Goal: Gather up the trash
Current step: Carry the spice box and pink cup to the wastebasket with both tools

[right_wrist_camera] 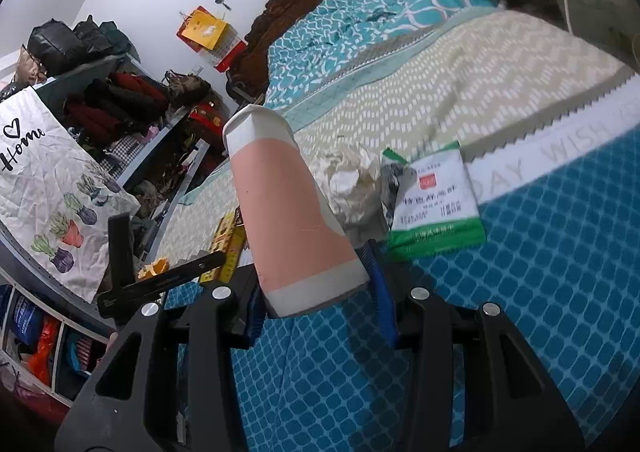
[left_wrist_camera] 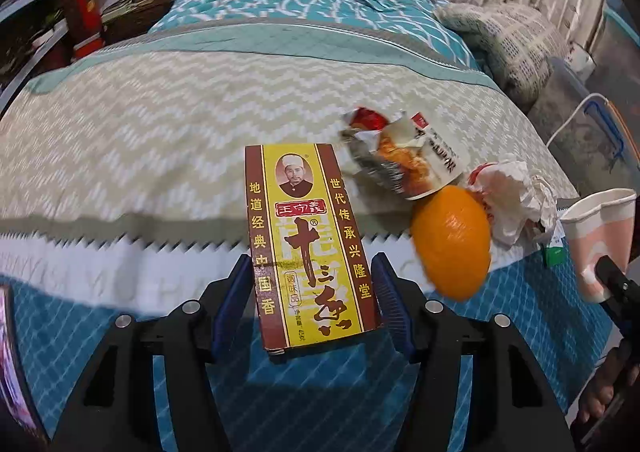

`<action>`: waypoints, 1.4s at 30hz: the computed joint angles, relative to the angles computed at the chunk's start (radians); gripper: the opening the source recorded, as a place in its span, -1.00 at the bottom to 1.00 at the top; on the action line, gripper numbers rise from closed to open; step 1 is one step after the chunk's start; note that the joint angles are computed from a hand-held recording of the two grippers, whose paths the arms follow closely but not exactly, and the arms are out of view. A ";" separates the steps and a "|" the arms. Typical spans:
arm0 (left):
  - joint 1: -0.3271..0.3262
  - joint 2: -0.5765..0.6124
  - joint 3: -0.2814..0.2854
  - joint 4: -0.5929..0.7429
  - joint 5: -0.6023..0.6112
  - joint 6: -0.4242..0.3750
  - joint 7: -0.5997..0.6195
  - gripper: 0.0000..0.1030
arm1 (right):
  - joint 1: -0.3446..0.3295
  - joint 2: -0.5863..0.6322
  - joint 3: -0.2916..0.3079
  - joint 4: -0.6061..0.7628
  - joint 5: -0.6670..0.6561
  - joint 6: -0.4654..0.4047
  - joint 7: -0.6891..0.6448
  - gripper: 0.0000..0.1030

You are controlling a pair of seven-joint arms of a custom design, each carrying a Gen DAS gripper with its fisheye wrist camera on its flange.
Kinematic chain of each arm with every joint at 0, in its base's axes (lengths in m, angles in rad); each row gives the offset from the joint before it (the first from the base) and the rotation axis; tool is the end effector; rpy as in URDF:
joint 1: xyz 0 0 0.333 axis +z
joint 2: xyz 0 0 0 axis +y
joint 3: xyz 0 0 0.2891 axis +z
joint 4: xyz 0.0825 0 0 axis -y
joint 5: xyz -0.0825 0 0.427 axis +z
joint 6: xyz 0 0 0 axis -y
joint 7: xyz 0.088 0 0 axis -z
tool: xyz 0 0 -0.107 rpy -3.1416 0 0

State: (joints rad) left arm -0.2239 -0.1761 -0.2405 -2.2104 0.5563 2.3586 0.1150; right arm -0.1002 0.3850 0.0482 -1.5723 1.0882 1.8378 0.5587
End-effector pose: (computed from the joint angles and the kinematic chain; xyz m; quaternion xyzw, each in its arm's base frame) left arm 0.5101 -0.2506 0.4407 -0.8589 0.4259 -0.1889 0.2126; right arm 0.7052 0.0304 0.4099 -0.7598 0.4147 0.1747 0.4693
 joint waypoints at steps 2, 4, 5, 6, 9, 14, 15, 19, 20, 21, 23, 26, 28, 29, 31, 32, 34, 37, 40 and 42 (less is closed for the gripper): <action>-0.004 -0.059 0.004 -0.065 -0.017 0.052 -0.020 0.11 | -0.001 -0.004 -0.001 -0.008 0.000 -0.002 0.002 -0.10; -0.006 -0.115 0.001 -0.119 -0.018 0.108 -0.046 0.11 | -0.003 -0.009 -0.002 -0.015 0.003 -0.006 0.003 -0.10; -0.006 -0.145 -0.003 -0.143 -0.009 0.140 -0.063 0.11 | -0.005 -0.014 -0.003 -0.021 0.007 -0.007 0.001 -0.10; -0.004 -0.166 -0.009 -0.158 0.005 0.172 -0.076 0.11 | -0.006 -0.020 -0.004 -0.029 0.012 -0.006 -0.003 -0.10; 0.002 -0.186 -0.027 -0.152 0.054 0.243 -0.075 0.11 | -0.016 -0.027 -0.009 -0.033 0.037 -0.008 -0.010 -0.10; -0.002 -0.063 -0.045 -0.001 0.122 0.339 0.021 0.11 | -0.037 -0.013 -0.018 -0.009 0.067 0.004 -0.006 -0.10; -0.007 -0.027 -0.043 0.034 0.122 0.349 0.046 0.11 | -0.041 -0.011 -0.019 -0.007 0.071 0.010 -0.003 -0.10; -0.044 0.169 -0.028 0.221 0.028 0.373 0.230 0.09 | -0.066 0.011 -0.027 0.013 0.079 0.044 0.026 -0.10; -0.052 0.227 -0.028 0.280 -0.008 0.371 0.293 -0.28 | -0.074 0.021 -0.031 0.021 0.080 0.055 0.038 -0.10; -0.059 0.273 -0.031 0.329 -0.052 0.358 0.360 -0.69 | -0.080 0.027 -0.030 0.026 0.080 0.061 0.046 -0.10; -0.054 0.381 -0.053 0.438 -0.193 0.350 0.516 -0.84 | -0.096 0.044 -0.033 0.038 0.079 0.083 0.068 -0.10; -0.078 0.525 -0.060 0.612 -0.249 0.257 0.621 -0.84 | -0.117 0.077 -0.034 0.069 0.065 0.100 0.113 -0.10; -0.102 0.576 -0.047 0.686 -0.243 0.192 0.626 -0.78 | -0.136 0.103 -0.030 0.094 0.057 0.094 0.136 -0.10; -0.111 0.584 -0.038 0.700 -0.236 0.178 0.624 -0.69 | -0.143 0.109 -0.027 0.099 0.052 0.094 0.138 -0.10; -0.145 0.602 -0.013 0.741 -0.193 0.126 0.591 -0.33 | -0.150 0.124 -0.021 0.109 0.040 0.100 0.142 -0.10; -0.152 0.605 -0.011 0.751 -0.189 0.113 0.583 0.04 | -0.154 0.132 -0.018 0.116 0.034 0.097 0.148 -0.10; -0.154 0.598 -0.019 0.743 -0.193 0.122 0.594 0.20 | -0.161 0.136 -0.009 0.114 0.035 0.105 0.136 -0.10; -0.161 0.615 -0.038 0.779 -0.216 0.053 0.655 0.66 | -0.161 0.132 0.001 0.109 0.038 0.118 0.120 -0.10; -0.194 0.702 -0.055 0.898 -0.235 -0.076 0.749 0.72 | -0.159 0.135 0.006 0.114 0.042 0.124 0.117 -0.10; -0.239 0.770 -0.040 0.994 -0.213 -0.178 0.790 0.73 | -0.161 0.131 0.008 0.111 0.047 0.123 0.119 -0.10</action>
